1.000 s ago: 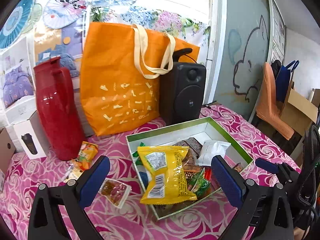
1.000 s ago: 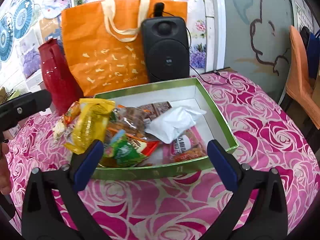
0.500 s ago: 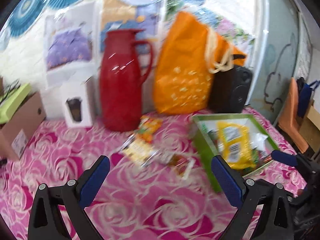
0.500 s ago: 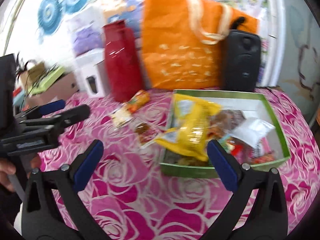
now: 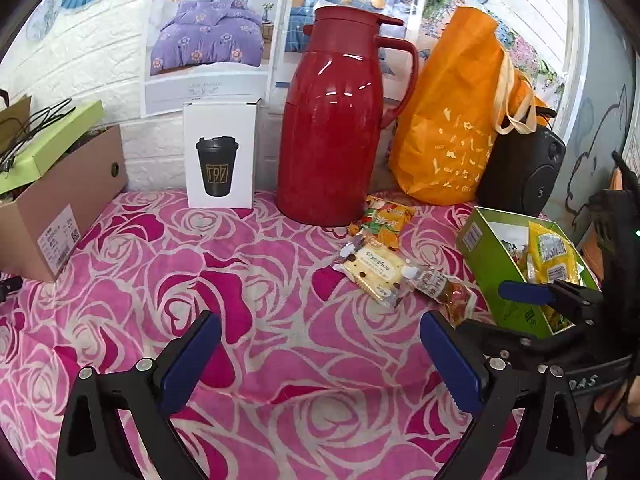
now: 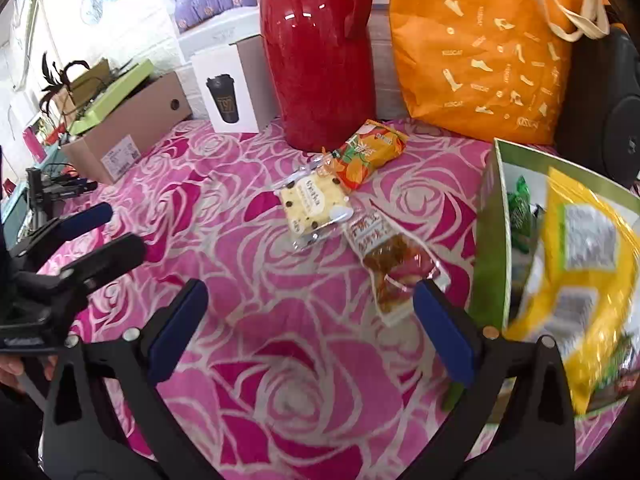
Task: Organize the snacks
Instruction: 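Move both tools back to the loose snacks beside the red jug, then grasp the clear brown sauce packet with right tool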
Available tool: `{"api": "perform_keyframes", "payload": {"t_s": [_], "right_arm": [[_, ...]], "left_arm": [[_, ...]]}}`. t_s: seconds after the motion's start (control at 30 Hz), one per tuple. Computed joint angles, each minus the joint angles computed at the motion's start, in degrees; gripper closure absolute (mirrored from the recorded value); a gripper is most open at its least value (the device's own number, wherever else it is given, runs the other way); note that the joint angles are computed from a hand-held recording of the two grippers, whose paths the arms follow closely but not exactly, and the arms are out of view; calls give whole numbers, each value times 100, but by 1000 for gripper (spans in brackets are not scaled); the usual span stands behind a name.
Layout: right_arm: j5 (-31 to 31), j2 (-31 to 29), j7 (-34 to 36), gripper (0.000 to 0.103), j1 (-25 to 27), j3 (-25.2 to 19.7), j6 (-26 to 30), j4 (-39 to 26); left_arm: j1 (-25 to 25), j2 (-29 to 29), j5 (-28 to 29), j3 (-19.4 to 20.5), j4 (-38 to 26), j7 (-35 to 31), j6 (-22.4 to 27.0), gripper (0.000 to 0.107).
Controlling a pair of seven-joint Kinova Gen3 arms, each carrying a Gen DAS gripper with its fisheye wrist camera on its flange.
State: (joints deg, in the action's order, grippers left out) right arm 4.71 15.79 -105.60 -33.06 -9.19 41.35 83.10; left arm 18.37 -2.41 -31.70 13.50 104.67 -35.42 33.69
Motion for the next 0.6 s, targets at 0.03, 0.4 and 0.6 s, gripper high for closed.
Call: {"api": "perform_keyframes", "payload": {"t_s": [0.03,0.4,0.6], "right_arm": [[24,103,15,2,-9,10,29,-113],[1290,1074,-349,17,-774,570,982,-1271],[886,1207,-122,53,-529,523,1294,-1314]], "left_arm": [[-25,21,-25,-23,-6,1,-5,7],[-182,219,46,-315,-102,-227,-80,7],[-179,346,180,-412,-198,-409,-174,7]]}}
